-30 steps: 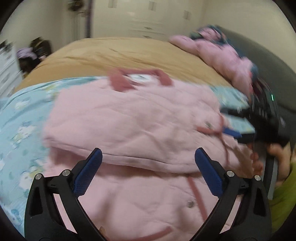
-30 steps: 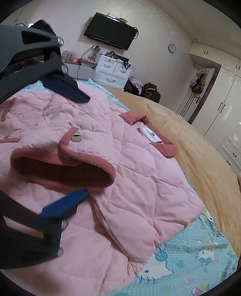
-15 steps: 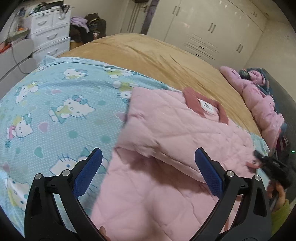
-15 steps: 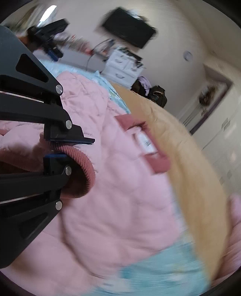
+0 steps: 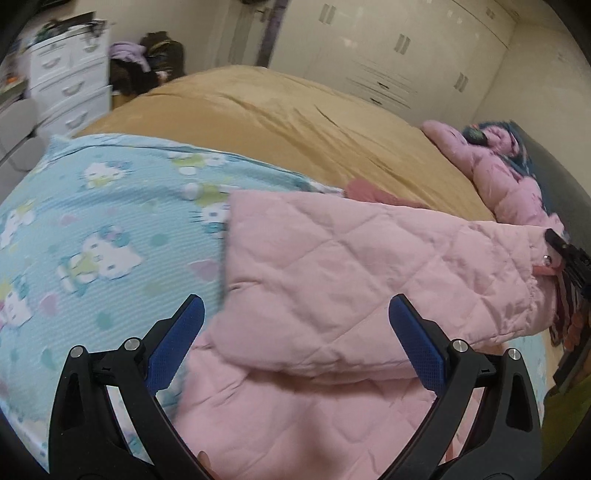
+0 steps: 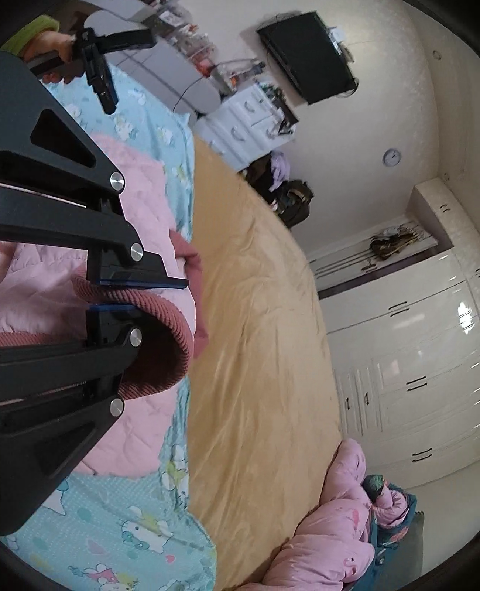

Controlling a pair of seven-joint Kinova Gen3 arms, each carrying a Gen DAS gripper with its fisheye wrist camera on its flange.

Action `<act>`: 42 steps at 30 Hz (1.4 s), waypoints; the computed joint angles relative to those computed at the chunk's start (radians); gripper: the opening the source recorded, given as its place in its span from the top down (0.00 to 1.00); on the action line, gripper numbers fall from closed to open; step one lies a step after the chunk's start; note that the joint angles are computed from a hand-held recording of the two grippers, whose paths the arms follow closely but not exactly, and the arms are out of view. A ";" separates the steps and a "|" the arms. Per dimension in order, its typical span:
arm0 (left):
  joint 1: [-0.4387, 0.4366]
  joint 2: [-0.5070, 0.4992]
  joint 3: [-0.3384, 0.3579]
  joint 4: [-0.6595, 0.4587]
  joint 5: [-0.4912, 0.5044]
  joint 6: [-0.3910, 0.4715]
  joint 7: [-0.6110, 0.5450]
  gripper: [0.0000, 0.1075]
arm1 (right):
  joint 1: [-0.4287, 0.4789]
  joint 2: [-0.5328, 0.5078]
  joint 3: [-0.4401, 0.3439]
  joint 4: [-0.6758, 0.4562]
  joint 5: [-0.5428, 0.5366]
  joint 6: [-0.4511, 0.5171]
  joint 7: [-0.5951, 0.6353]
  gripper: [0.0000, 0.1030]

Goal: Fold large clothes
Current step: 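Grasp the jacket hem with the right tool and lift it toward the collar, then lay the hem over the folded sleeves and open the right tool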

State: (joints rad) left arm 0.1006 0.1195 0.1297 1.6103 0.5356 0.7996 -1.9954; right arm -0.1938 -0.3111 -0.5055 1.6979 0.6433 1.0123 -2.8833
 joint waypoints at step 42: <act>0.142 0.225 0.060 -0.131 -0.261 0.047 0.177 0.72 | -0.202 0.304 -0.073 -0.174 0.076 0.282 -0.020 0.25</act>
State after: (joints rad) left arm 0.2422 0.3442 0.1893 1.4793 0.2749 0.8466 -1.8184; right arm -0.3957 -0.0074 -0.5785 1.5241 0.7198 1.2942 -2.9037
